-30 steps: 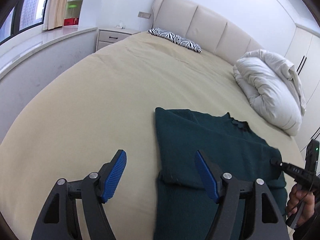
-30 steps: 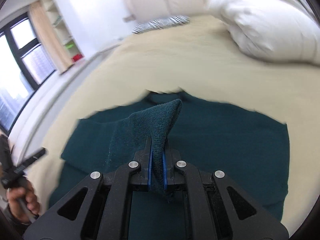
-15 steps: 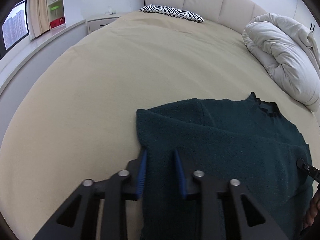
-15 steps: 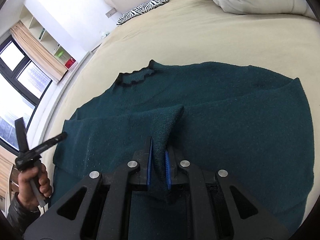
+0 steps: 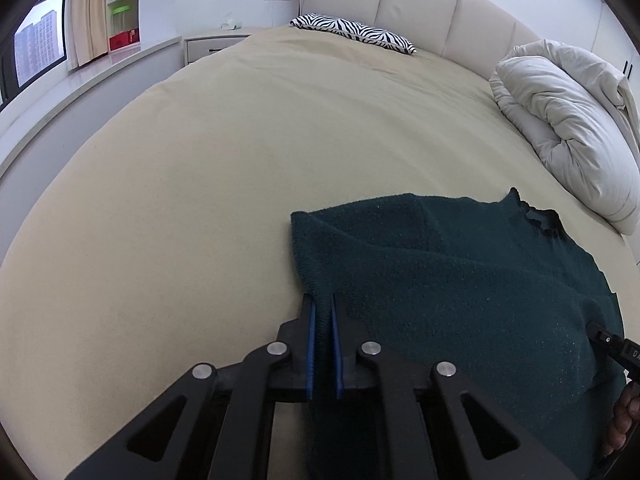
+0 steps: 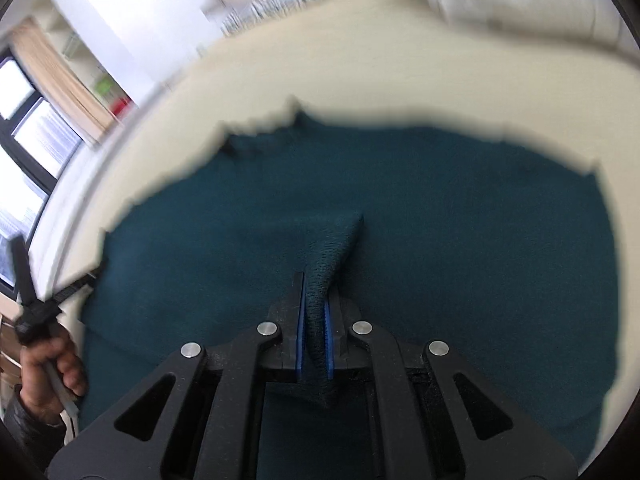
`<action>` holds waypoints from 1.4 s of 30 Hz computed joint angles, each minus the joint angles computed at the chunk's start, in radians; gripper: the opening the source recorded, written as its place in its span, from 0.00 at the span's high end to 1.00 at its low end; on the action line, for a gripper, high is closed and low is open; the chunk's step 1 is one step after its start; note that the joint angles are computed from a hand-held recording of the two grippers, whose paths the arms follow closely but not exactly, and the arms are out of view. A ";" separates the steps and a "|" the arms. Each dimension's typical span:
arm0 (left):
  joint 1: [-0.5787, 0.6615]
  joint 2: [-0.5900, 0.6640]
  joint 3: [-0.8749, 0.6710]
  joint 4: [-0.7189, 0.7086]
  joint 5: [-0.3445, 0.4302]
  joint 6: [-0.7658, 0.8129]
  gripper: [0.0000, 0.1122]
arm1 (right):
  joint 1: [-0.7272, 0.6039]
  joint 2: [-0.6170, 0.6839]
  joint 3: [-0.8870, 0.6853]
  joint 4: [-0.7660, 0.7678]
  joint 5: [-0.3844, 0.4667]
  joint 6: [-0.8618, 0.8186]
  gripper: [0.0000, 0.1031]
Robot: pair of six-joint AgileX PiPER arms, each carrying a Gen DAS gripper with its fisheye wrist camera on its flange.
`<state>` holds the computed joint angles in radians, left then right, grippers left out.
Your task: Fold small clothes
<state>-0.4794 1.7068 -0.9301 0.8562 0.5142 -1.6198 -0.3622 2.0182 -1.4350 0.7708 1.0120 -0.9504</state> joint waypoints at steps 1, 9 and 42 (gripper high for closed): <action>0.004 -0.003 0.006 0.002 -0.010 0.002 0.91 | -0.015 0.007 -0.009 0.021 0.024 0.006 0.94; -0.058 -0.146 0.061 0.109 0.096 -0.166 0.84 | -0.023 -0.034 -0.024 0.001 0.044 0.066 0.84; -0.261 -0.214 0.141 0.044 0.285 -0.130 0.61 | -0.215 -0.191 0.143 0.041 0.064 -0.094 0.77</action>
